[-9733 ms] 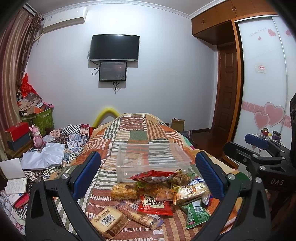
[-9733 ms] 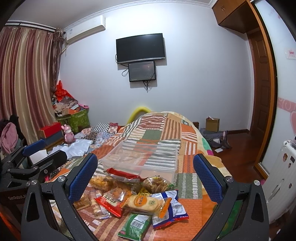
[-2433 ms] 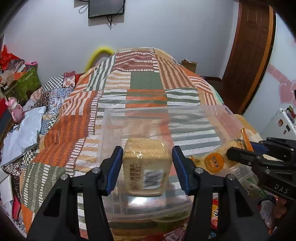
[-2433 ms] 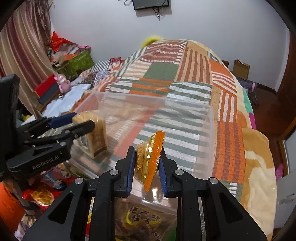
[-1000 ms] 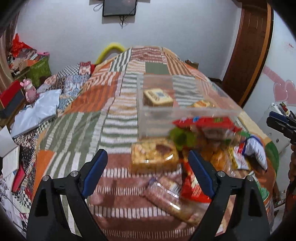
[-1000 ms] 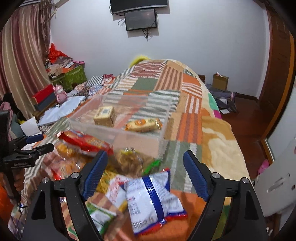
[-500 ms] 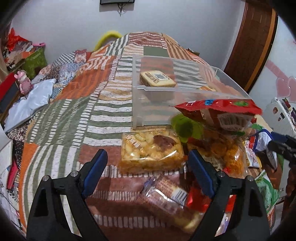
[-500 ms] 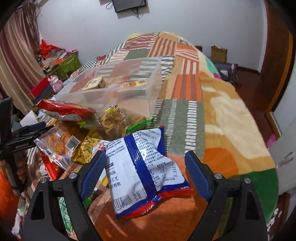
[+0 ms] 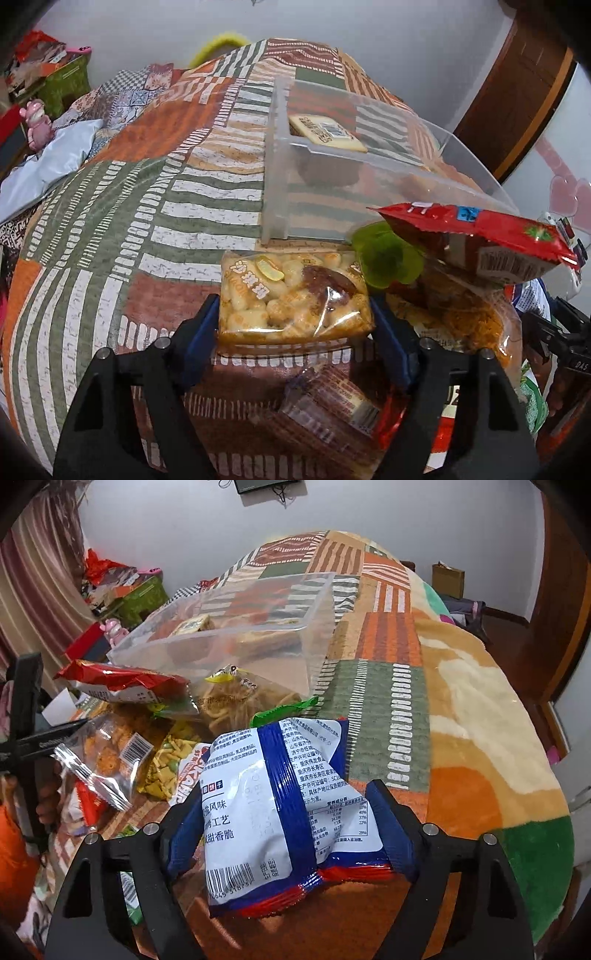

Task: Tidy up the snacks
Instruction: 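Grasp the clear cracker bag with the left gripper while the right grasps the white-blue chip bag, then carry the cracker bag into the clear box with the left gripper while the right places the chip bag there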

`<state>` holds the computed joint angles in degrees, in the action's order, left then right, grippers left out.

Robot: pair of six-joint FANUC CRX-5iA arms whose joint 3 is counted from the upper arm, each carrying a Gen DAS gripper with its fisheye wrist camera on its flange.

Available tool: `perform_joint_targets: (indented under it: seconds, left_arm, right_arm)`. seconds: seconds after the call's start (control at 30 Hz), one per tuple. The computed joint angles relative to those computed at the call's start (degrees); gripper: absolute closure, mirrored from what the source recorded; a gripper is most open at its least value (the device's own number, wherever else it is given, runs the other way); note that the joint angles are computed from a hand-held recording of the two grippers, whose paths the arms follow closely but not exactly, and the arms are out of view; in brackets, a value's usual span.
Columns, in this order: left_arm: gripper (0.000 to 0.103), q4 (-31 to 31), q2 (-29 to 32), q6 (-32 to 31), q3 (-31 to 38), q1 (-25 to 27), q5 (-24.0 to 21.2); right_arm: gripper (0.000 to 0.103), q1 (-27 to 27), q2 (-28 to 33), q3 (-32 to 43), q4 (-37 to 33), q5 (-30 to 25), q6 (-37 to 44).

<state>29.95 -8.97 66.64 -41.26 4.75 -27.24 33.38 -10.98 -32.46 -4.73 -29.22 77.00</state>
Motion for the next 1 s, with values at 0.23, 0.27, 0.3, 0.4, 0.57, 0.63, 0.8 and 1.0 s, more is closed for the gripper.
perform_joint_targets:
  seconds: [0.23,0.27,0.3,0.4,0.57,0.63,0.8,1.0]
  left_arm:
    - [0.028,-4.23,-2.32,4.44,-0.26,0.24,0.29]
    - [0.028,-4.43,-2.68,4.64,-0.37,0.34,0.3]
    - [0.028,-4.42,-3.26,4.65,-0.63,0.49,0.29]
    - [0.028,-4.47,-5.19,4.81,-1.48,0.76,0.35]
    - [0.028,-5.77,-8.02,5.74,-2.12,0.69,0.07]
    - [0.028,-6.75,-9.08,6.51,-2.0,0.47,0.16]
    - [0.028,-5.87,-11.01,5.51,-1.77,-0.06,1.01]
    - [0.028,-4.65,-11.96,4.79,-0.4,-0.96,2.51]
  right_arm:
    - [0.03,0.86,-1.6,-1.47,1.88,1.21,-2.26]
    - [0.03,0.91,-1.79,-1.6,2.11,1.45,-2.7]
    - [0.03,0.96,-2.25,-1.88,2.24,1.64,-2.98]
    - [0.03,0.79,-3.26,-1.77,1.03,1.58,-2.05]
    - [0.03,1.52,-5.34,-2.6,2.71,3.24,-4.2]
    - [0.03,2.0,-5.92,-2.79,4.36,4.13,-5.72]
    - [0.03,3.17,-6.24,-2.98,7.93,6.52,-8.32]
    - [0.03,3.38,-4.69,-1.22,7.99,8.89,-7.88]
